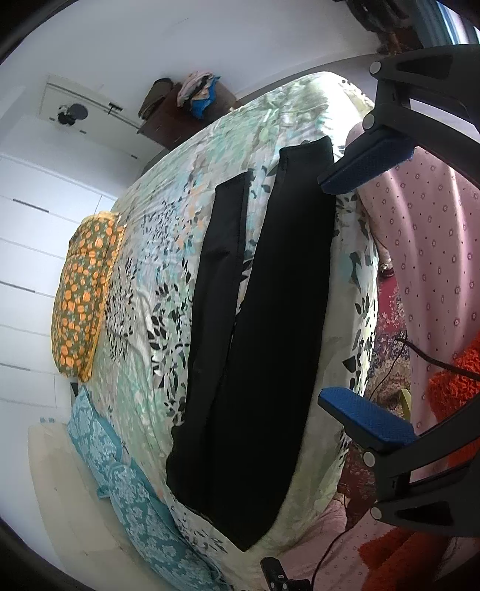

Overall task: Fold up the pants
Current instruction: 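Move both tools slowly toward the black trousers on the bed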

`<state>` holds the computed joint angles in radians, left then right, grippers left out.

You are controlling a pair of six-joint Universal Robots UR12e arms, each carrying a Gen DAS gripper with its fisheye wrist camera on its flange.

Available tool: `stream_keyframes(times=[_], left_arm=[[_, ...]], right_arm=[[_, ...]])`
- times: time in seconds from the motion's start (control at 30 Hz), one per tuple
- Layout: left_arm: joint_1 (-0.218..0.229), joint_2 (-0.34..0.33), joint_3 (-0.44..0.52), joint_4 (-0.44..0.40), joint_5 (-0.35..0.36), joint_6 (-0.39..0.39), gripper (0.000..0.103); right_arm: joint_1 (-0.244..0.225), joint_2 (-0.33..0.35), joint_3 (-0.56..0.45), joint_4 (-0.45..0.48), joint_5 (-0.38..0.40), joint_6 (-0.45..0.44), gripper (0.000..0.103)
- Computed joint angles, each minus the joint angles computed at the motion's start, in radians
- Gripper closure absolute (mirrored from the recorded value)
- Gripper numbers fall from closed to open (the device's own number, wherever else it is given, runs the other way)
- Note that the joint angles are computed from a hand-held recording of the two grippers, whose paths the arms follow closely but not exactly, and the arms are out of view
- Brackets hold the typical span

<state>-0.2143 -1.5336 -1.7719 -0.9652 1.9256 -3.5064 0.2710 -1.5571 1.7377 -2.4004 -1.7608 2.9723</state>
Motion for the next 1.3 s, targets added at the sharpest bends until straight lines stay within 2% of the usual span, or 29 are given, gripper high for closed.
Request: stream_keyframes(times=[0.4, 1.3], left_arm=[[-0.004, 0.011, -0.01, -0.014, 0.012, -0.024, 0.001], [-0.01, 0.009, -0.012, -0.028, 0.009, -0.012, 0.001]], right_arm=[[0.008, -0.006, 0.016, -0.029, 0.029, -0.05, 0.0], [0.004, -0.015, 0.026, -0.013, 0.051, -0.046, 0.0]])
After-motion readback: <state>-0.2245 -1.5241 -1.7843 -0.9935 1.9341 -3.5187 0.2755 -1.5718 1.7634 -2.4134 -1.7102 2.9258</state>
